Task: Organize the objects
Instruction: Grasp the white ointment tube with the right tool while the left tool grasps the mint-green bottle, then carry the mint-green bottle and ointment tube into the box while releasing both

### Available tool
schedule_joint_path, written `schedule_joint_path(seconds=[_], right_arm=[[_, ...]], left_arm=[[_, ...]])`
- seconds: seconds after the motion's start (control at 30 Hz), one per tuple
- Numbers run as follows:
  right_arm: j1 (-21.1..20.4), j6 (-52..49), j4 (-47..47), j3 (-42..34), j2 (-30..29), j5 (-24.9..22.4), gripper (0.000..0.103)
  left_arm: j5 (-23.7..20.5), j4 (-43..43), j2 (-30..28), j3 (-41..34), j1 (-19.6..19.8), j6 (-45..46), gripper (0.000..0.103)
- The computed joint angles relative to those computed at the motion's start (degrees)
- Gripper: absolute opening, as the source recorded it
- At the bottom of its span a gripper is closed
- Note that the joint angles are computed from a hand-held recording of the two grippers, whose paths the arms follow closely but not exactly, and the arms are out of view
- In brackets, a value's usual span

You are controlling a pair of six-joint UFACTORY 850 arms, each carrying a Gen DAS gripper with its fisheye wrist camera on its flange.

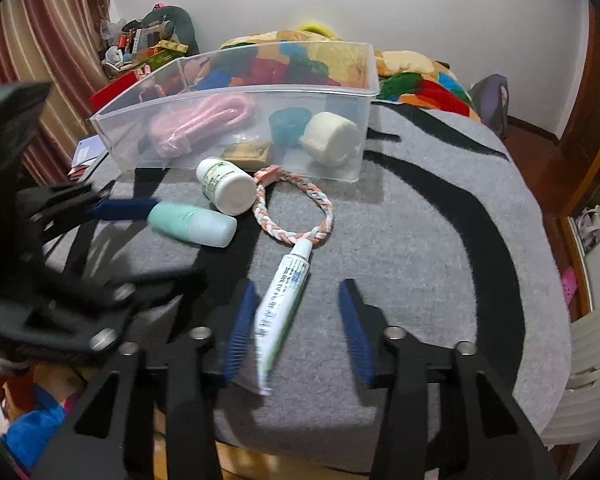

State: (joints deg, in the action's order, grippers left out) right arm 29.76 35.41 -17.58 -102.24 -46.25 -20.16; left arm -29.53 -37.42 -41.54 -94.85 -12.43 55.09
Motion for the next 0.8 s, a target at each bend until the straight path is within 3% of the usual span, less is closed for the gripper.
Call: schedule_joint_path(seconds=[0.13,0.23,0.43,0.53,0.7,0.8], right_arm=[[-0.07,3.83,-3.32,1.24,0.68,0.34,0.020],[-0.05,5.11,-4.44,1.40,0.76,0.53,0.017],[-0.07,5.58,-4.33,2.23,1.23,1.27,0.015],[-0.14,4.97,-3.54,3.15,1.87,1.85,0.015],[-0.26,4.36,-2.43,3.85,2.39,2.41,0.015],[-0.23,5.04,-2.77,4.08,2.73,3.10,0.015]], left_arm=[[2.25,1.83,1.48,1.58,0.01,-1.04,0.072],[3.36,4.65,0.53,-0.41,-0.28,-3.95,0.072],[-0.19,7.48,-4.49,-7.90,-0.88,-6.37,0.071],[0.20,6.83,-4.19,-6.81,-1.32,-5.52,0.060],[1.57,1.68,-0.49,-1.13,-1.41,0.63,0.024],[4.95,1.88,1.44,2.04,-2.08,1.24,0.024]])
